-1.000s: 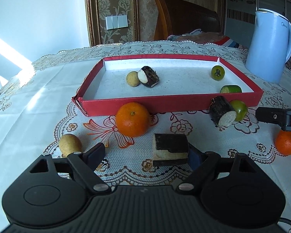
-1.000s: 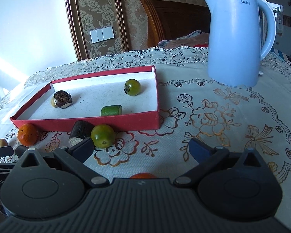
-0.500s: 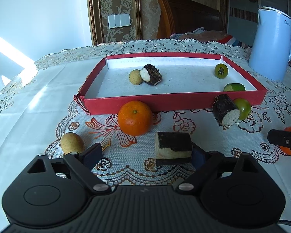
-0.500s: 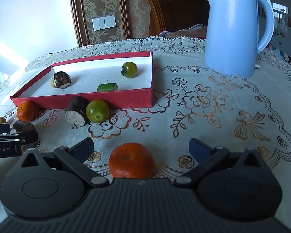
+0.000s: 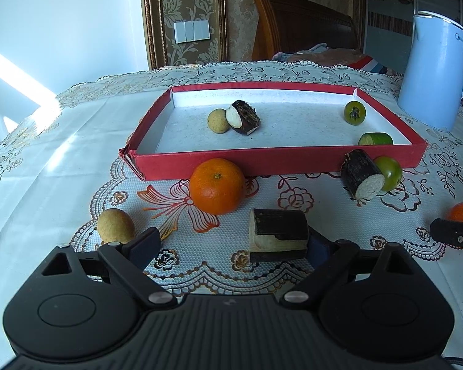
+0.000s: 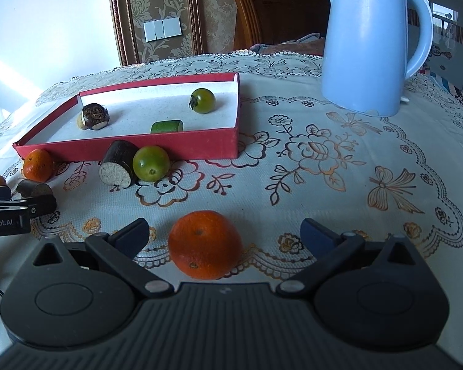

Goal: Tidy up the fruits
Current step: 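Grasp the black-and-white block with the left tool while the right tool grasps the tangerine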

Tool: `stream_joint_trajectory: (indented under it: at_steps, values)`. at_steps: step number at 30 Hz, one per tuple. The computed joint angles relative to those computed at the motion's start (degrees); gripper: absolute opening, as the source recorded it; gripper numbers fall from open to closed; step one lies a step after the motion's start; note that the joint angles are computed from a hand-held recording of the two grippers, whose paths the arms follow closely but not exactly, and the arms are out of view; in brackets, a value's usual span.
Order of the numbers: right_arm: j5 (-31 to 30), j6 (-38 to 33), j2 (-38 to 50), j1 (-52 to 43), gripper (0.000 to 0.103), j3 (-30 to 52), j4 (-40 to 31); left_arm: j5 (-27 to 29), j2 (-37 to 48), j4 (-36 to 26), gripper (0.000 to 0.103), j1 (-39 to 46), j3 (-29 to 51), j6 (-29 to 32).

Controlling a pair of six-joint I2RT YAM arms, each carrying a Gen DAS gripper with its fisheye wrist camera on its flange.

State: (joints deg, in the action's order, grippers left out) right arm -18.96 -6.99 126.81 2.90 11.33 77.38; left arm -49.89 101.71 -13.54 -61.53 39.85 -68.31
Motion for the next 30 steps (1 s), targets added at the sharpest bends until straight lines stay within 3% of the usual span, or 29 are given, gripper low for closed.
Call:
stream_joint_trajectory:
  at_steps: [8, 19, 21, 30]
  values:
    - [-3.33, 1.46, 1.37, -3.1, 0.103, -0.55, 2.54, 0.26, -0.15, -0.24, 0.098, 0.16, -0.02, -0.43]
    - [-0.04, -0.79, 2.26, -0.64, 0.102, -2.04, 5.2, 0.24, -0.14, -0.26, 0.098, 0.14, 0.01, -0.42]
    - [-0.55, -0.52, 2.15, -1.08, 0.098, -1.89, 4.77, 0.01, -0.05, -0.36, 0.098, -0.11, 0.1, -0.18]
    - [-0.88, -0.46, 2.95, -1.35, 0.098, -2.11, 6.21, -1.21, -0.31, 0.89, 0.098, -0.9, -0.27, 1.33]
